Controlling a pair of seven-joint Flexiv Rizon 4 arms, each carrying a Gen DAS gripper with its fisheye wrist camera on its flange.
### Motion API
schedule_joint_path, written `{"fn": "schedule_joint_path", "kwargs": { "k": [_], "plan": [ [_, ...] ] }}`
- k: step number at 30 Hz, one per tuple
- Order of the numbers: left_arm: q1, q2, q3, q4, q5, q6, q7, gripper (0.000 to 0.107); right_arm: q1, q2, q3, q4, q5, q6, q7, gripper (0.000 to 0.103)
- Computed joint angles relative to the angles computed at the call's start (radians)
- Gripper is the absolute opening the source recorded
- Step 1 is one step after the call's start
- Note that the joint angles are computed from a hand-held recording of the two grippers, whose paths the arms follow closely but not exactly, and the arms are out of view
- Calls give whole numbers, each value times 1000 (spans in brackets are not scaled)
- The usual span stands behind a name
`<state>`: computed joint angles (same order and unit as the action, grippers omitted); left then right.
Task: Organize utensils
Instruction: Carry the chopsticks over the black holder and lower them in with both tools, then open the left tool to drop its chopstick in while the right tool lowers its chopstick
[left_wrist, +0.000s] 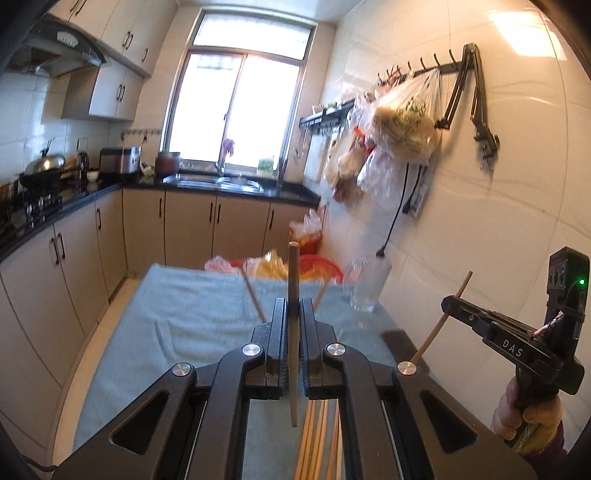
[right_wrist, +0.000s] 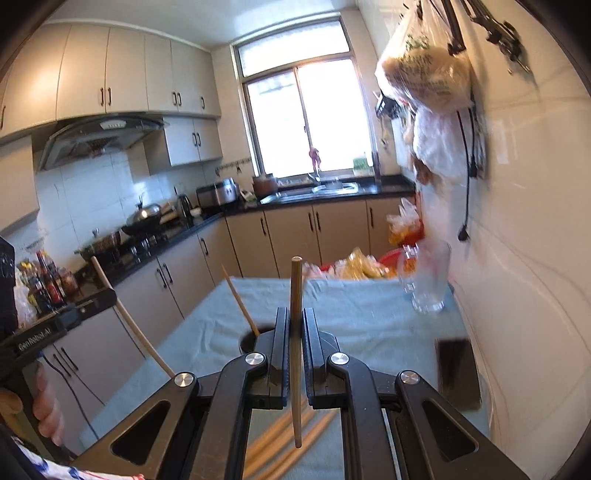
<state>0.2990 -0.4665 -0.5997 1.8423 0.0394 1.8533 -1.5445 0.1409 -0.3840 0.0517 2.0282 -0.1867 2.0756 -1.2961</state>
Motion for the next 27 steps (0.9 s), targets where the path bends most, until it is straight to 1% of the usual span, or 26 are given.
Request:
{"fn": "schedule_joint_path", "kwargs": {
  "k": [1,2,4,5,7,8,9,10,11,12,13,16,20,23,26,27],
  "plan": [
    [-23,-8,21,-28,-7,-2,5,6,-14,-8,12,-32,-18,-3,15,7],
    [-63,-22,61,-73,-24,-10,12,6,-25,-15,22,-50,-33,-5,29,7],
    [-91,-48,79,-134,-48,-35,26,6,-63,-44,59,-117,-84,-13,83,7],
    [-99,-72,74,-179,-64,-65,38,6,-74,-58,70,-144,-104,-16,106,7],
    [-125,-108,81,-243,-104,-106,65,6,-76,-94,77,-208,-127,-18,145,7],
    [-153,-134,101,-289,-127,-128,79,6,-55,-111,61,-238,-117,-19,150,7],
    [-186,-151,137,-321,-146,-137,89,6,-16,-124,27,-260,-89,-21,140,7],
    [-233,-168,191,-357,-166,-145,93,6,24,-136,-9,-279,-57,-24,125,7],
    [-290,-197,262,-409,-190,-163,95,6,59,-156,-41,-308,-31,-39,113,7],
    [-322,-220,300,-446,-210,-184,100,6,76,-172,-56,-328,-17,-53,107,7],
    [-342,-238,323,-471,-228,-203,108,6,87,-193,-64,-354,-10,-76,107,7],
    [-391,-300,388,-556,-279,-282,119,6,80,-244,-53,-408,-15,-128,123,7],
    [-414,-355,428,-617,-321,-362,128,6,22,-300,12,-451,-62,-191,151,7],
    [-422,-365,448,-613,-329,-375,130,6,-36,-344,82,-487,-104,-250,169,7],
    [-417,-357,442,-584,-338,-353,129,6,-95,-379,156,-521,-134,-294,172,7],
    [-415,-355,439,-579,-339,-352,132,8,-108,-389,174,-532,-137,-307,172,7]
  ]
}}
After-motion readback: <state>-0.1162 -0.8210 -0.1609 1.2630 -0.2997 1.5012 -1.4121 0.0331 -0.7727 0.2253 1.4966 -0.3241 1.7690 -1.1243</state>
